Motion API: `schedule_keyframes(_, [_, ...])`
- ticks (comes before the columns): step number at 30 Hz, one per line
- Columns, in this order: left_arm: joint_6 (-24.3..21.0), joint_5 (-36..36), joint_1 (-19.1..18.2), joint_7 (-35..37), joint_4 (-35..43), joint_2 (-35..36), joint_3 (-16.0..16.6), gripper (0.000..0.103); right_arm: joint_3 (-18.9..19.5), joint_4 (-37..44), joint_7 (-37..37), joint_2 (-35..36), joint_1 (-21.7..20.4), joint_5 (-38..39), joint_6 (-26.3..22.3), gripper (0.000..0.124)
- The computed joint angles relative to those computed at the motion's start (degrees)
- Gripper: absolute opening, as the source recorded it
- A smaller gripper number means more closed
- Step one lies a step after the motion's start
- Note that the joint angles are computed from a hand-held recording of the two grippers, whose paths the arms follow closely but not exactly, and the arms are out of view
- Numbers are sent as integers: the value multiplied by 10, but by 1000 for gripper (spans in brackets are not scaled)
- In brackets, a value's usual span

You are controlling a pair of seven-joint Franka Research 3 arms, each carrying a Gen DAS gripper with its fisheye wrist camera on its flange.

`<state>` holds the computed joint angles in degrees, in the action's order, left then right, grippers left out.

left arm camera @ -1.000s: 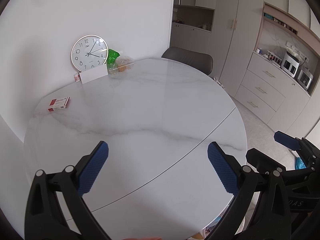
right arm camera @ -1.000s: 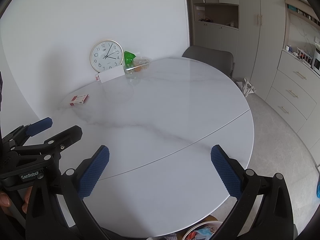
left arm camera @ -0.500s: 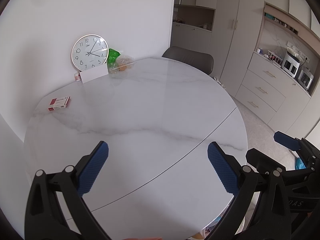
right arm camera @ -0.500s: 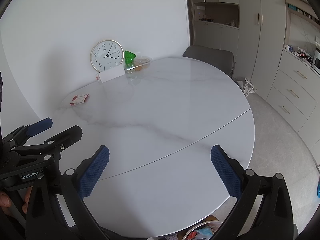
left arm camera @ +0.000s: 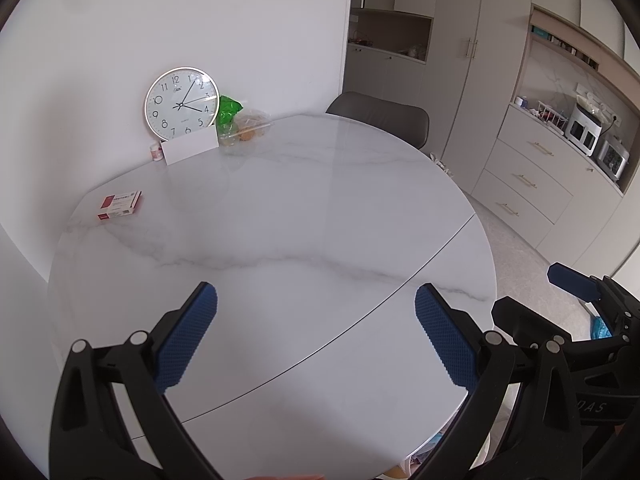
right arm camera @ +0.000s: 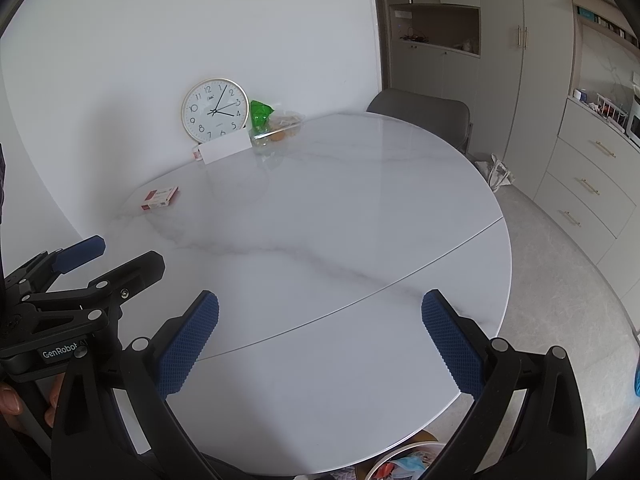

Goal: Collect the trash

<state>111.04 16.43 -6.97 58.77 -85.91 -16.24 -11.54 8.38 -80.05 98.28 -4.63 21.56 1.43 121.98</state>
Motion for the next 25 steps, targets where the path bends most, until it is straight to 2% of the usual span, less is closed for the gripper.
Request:
schedule_keyframes(16, [1, 1, 1, -7, -7, -5, 0, 95, 1, 0, 7, 3, 3, -3, 2, 101])
schedule_keyframes(25, [-14, -3, -1, -13, 3, 3, -1, 95, 1, 1, 8, 3, 4, -3, 1, 101])
